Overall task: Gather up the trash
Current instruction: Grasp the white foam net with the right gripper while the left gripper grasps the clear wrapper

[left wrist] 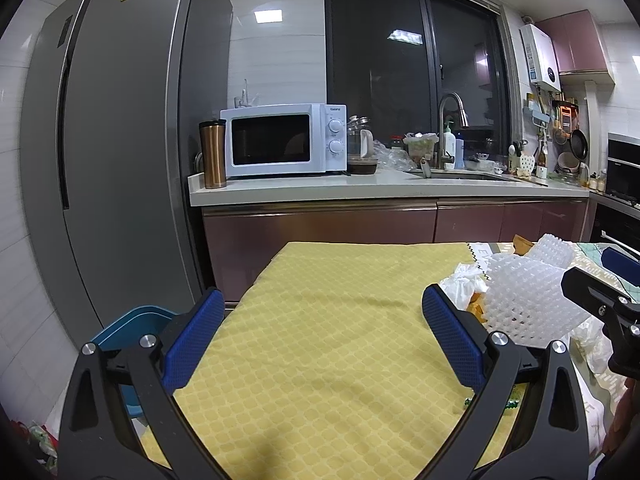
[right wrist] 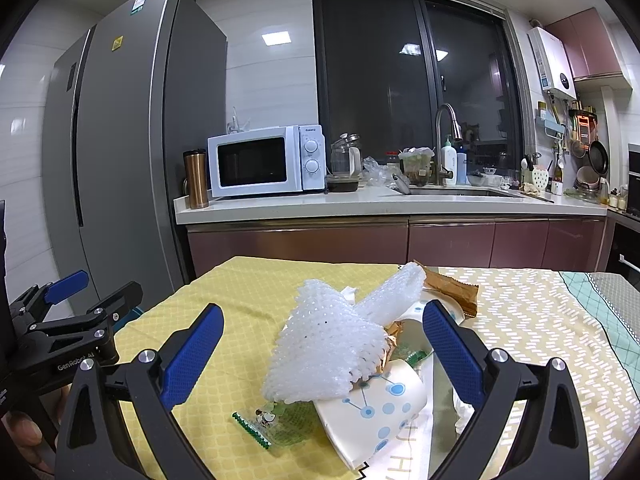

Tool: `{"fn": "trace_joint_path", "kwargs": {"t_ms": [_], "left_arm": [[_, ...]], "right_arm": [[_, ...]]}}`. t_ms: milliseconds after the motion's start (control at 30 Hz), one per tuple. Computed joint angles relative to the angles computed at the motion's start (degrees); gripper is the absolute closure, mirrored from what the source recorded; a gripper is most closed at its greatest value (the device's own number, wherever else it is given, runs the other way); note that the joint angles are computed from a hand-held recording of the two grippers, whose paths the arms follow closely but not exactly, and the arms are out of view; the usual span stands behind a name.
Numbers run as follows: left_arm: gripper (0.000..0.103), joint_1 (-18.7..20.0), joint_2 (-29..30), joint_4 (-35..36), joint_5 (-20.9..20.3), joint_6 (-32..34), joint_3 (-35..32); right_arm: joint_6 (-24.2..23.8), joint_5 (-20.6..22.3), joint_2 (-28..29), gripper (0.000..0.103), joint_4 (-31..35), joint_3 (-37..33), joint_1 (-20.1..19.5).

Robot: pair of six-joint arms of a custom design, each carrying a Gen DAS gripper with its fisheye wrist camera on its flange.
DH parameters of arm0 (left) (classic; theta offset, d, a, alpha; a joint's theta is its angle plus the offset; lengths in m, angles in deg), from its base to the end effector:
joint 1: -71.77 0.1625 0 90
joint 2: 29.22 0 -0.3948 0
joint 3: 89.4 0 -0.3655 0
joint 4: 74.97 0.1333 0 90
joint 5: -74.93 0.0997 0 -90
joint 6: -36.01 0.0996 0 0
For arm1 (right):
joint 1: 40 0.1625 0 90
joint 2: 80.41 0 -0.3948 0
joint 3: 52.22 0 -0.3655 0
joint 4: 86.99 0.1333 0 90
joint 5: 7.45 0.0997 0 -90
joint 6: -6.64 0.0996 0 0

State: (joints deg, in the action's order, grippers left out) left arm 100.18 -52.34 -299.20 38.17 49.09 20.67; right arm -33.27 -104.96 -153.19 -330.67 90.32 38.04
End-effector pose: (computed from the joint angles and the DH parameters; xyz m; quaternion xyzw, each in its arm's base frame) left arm -0.3331 -0.4224 -0.0147 0.3538 0.7601 -0.4955 0.2270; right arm 0.0447 -0.3694 0.2854 0.1367 -0.7306 0.5787 0.3356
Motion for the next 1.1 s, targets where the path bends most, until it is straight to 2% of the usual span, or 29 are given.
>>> {"fn": "trace_joint_path", "kwargs": {"t_ms": [233,333,533,600,733,767,800,867,933,1100], "left_arm": [[0.006,0.73,-0.23,1.40,-1.94,-0.04,0.05],[0.006,0.83,-0.13,2.32,-2.61,-0.34,-0.01],[0.006,1.03,0.19,3.68,-3.21,-0.65,-0.55],[0.006,1.18,0.17,4.11,-3.37,-0.75,-0.62],[0.006,1.64,0.26,5.48,-4.04,-0.95,-1.03],[0.006,1.83,0.18,6.09,-4.61,-1.13,-1.07],[0.006,2.04,0.05,6.93,-5.32,-1.28,-1.12],[0.006,2.20,-0.18,8.28,-6.52,-1.76,-0.91],[0.006,2.62,-0.47,9.95,-8.58,-1.98,-0.81],[0.006,3.45,-0.81,13.72,-14.53,-1.88,-0.78]], "right_arm": [[2.03,0.49,-2.29,0.007,4.96,-0.13,-1.27],[2.45,-0.85,-2.37,0.008,6.02,-0.48,-1.45],[2.84,0.41,-3.72,0.018,8.98,-0.13,-2.37],[3.07,0.88,-4.27,0.023,10.24,-0.03,-2.74],[3.90,1.13,-5.24,0.045,12.69,-0.36,-2.98],[3.99,1.30,-5.54,0.054,13.28,-0.30,-3.08],[4.05,1.88,-6.20,0.059,14.56,-0.23,-3.32],[4.15,3.23,-7.23,0.078,16.42,0.02,-3.89],[4.51,4.85,-8.61,0.085,18.49,0.35,-4.52],[4.22,8.86,-11.12,0.088,18.91,1.49,-5.49]]}}
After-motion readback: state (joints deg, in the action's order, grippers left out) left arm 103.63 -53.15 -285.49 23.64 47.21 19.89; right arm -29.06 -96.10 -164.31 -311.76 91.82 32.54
